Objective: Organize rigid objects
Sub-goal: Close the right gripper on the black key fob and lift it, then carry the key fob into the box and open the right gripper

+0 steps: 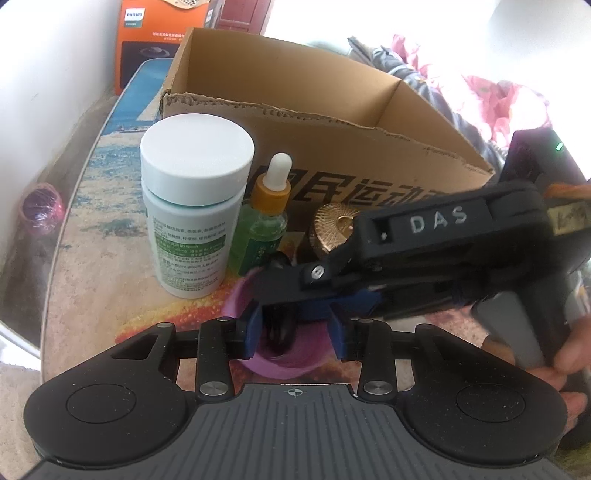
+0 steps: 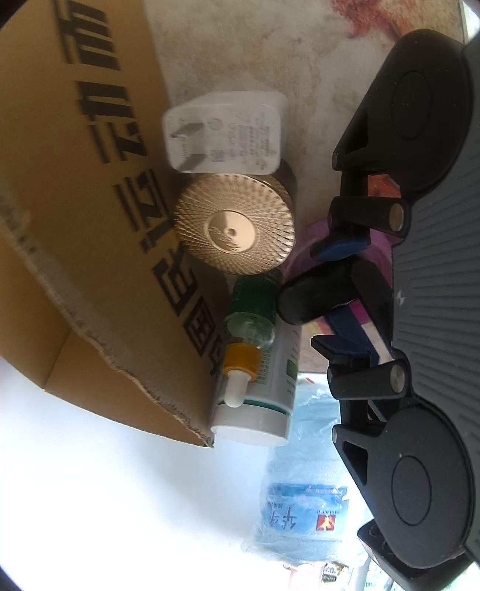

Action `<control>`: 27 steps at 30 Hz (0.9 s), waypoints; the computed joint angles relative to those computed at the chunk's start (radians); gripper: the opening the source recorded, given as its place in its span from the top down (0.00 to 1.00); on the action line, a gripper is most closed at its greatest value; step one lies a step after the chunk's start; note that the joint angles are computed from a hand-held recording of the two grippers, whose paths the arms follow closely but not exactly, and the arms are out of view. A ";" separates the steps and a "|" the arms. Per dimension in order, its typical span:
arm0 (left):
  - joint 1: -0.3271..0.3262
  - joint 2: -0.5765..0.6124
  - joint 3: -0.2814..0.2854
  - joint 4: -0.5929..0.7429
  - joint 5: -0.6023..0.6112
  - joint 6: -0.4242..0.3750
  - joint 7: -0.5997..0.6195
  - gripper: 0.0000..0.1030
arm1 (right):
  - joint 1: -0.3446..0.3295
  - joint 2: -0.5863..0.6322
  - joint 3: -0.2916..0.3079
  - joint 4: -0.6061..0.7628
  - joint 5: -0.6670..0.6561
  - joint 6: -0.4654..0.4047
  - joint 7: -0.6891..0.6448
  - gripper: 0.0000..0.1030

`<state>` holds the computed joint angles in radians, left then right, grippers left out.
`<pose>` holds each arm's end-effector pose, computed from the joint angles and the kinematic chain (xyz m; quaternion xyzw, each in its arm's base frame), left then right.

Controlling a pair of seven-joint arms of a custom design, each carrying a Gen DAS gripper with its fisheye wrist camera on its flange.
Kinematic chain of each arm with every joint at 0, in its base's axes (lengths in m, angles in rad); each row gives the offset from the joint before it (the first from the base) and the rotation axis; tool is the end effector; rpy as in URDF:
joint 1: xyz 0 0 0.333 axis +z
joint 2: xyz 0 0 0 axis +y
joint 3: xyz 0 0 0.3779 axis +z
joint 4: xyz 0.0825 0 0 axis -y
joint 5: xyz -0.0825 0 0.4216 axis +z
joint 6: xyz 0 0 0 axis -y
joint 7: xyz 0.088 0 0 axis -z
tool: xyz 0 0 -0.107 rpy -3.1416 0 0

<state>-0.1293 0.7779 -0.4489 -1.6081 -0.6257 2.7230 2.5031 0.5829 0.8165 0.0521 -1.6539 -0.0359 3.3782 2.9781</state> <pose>0.7083 -0.3532 0.2554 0.3558 -0.8668 0.3466 0.0445 0.6455 0.4679 0.2570 -0.3509 0.8270 0.1119 0.4247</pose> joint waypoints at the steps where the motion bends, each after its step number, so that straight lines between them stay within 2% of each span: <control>1: 0.007 0.002 -0.007 0.002 -0.006 -0.008 0.002 0.64 | 0.005 0.003 -0.004 -0.002 0.008 0.018 0.005 0.55; 3: 0.018 0.001 -0.022 -0.006 -0.016 -0.004 0.026 0.66 | 0.027 0.003 -0.029 -0.008 0.028 0.029 0.009 0.57; 6: 0.007 0.000 -0.016 -0.011 -0.015 0.017 0.033 0.67 | 0.048 0.006 -0.052 -0.018 0.060 0.054 0.018 0.62; 8: 0.006 -0.003 -0.017 -0.017 -0.017 0.032 0.035 0.72 | 0.057 0.004 -0.060 -0.029 0.079 0.071 0.021 0.65; 14: 0.033 -0.019 -0.044 -0.046 -0.040 0.049 0.063 0.78 | 0.091 -0.007 -0.083 -0.075 0.141 0.142 0.010 0.67; 21: 0.077 -0.075 -0.093 -0.111 -0.104 0.085 0.144 0.78 | 0.183 -0.048 -0.149 -0.126 0.250 0.189 -0.071 0.67; 27: 0.119 -0.135 -0.153 -0.147 -0.203 0.123 0.262 0.78 | 0.261 -0.099 -0.214 -0.153 0.374 0.224 -0.213 0.67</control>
